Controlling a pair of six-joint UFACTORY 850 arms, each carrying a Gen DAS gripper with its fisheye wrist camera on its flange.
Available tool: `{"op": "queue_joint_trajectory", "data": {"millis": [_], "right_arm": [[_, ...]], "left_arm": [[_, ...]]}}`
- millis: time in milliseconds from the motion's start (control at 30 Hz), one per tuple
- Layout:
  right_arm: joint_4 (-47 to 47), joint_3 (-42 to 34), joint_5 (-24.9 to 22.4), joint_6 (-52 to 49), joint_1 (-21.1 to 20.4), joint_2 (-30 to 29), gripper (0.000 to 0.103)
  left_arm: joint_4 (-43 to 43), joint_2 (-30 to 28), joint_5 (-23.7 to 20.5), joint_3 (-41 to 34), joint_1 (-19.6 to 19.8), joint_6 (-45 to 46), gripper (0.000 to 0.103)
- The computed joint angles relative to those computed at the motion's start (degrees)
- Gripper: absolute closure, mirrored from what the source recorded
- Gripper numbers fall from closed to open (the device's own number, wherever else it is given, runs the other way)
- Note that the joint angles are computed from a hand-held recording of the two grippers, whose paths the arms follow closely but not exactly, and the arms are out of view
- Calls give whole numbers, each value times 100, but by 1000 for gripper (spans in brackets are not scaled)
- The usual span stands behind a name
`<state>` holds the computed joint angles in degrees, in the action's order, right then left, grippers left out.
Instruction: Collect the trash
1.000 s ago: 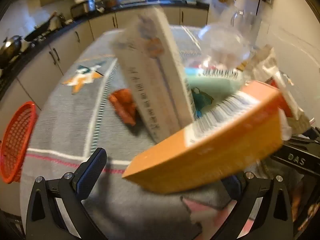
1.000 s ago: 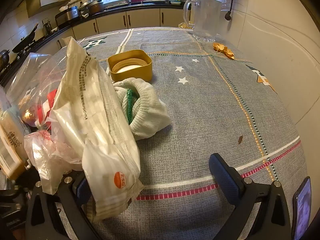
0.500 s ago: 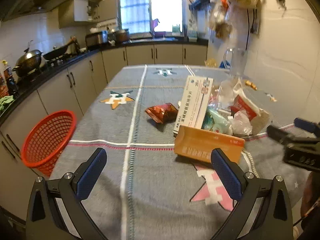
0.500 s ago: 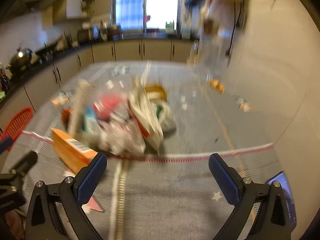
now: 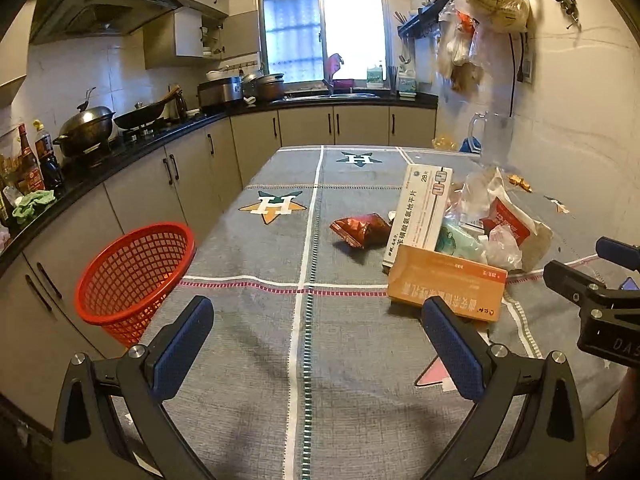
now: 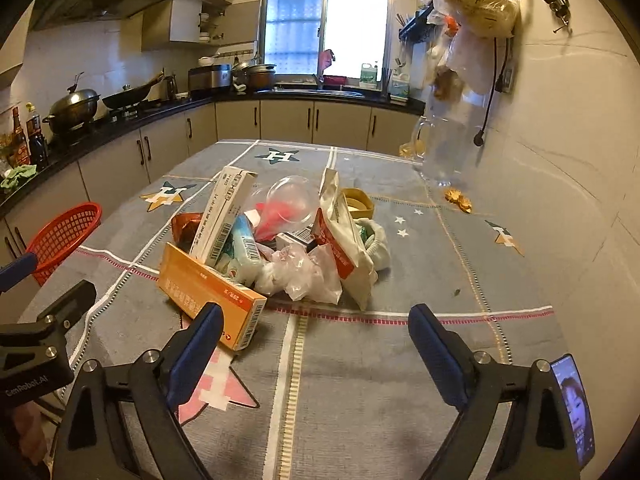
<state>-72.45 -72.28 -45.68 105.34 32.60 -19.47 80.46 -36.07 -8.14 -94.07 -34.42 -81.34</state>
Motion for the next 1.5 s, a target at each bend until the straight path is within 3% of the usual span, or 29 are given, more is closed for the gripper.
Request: {"op": "queue_joint_trajectory", "data": {"millis": [867, 1500], "right_arm": [[77, 52, 246, -20, -102, -1, 7], [147, 35, 659, -87, -385, -67, 10]], "left_arm": [[-631, -53, -72, -36, -64, 686, 0], [-3248, -458, -242, -641, -84, 3408, 0]]}}
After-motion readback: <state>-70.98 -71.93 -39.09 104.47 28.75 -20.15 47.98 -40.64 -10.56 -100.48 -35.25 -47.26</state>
